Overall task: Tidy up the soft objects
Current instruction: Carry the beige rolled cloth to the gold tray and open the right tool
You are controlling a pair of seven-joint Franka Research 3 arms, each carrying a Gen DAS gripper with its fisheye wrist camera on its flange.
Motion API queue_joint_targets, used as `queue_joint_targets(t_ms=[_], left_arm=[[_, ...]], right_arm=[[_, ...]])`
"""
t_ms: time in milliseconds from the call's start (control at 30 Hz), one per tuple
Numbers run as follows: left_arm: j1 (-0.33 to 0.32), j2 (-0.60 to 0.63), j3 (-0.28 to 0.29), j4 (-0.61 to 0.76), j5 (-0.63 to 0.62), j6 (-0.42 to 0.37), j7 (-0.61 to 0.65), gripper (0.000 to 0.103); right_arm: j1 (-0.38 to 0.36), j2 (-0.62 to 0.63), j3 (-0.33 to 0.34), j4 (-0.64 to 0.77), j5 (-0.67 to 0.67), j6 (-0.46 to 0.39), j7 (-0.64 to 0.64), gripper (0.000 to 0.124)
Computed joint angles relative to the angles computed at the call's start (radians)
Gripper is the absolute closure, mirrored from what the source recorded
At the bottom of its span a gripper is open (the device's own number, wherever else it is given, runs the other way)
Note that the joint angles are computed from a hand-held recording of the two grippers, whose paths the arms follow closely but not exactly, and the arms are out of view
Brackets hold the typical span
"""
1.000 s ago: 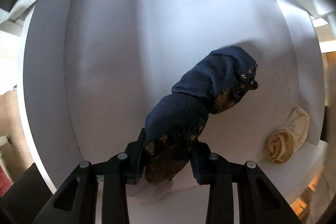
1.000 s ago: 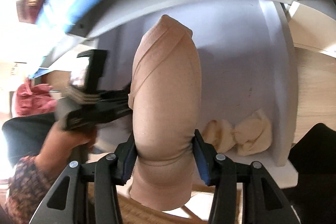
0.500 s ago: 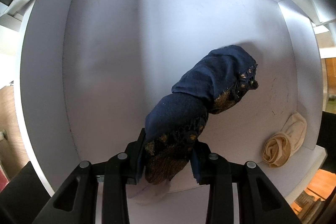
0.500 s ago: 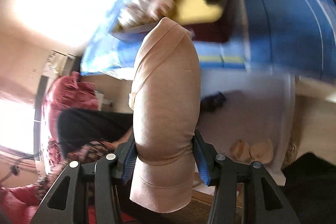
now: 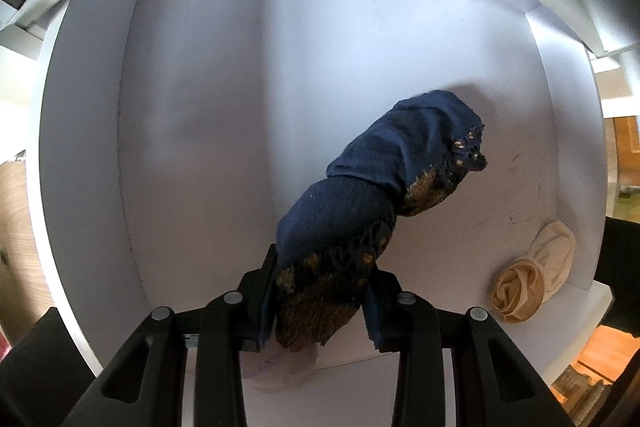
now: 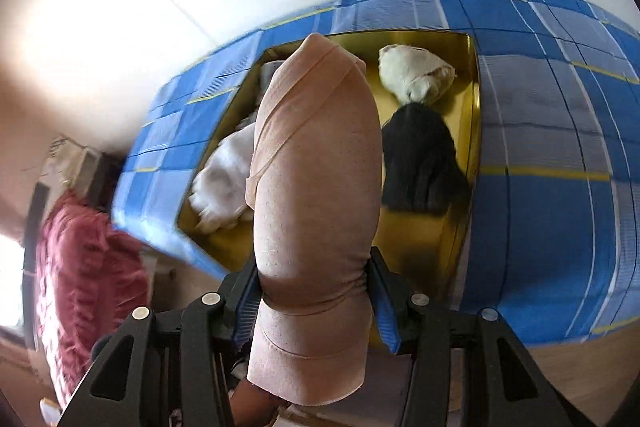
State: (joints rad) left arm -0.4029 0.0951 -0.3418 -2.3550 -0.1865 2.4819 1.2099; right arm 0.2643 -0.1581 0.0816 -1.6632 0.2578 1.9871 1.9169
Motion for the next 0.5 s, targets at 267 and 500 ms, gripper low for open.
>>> queue_joint_targets(t_ms=[267, 500], left_arm=[[0.006, -0.017, -0.006, -0.043, -0.034, 0.030, 0.032, 0.067], [0.007, -0.073, 0.016, -0.078, -0.088, 0.012, 0.082, 0.067]], right_arm=[[0.022, 0.186, 0.007, 0.140, -0.143, -0.012, 0.096, 0.075], [0.053, 0.276, -0.017, 0.227, -0.286, 0.056, 0.130, 0.073]])
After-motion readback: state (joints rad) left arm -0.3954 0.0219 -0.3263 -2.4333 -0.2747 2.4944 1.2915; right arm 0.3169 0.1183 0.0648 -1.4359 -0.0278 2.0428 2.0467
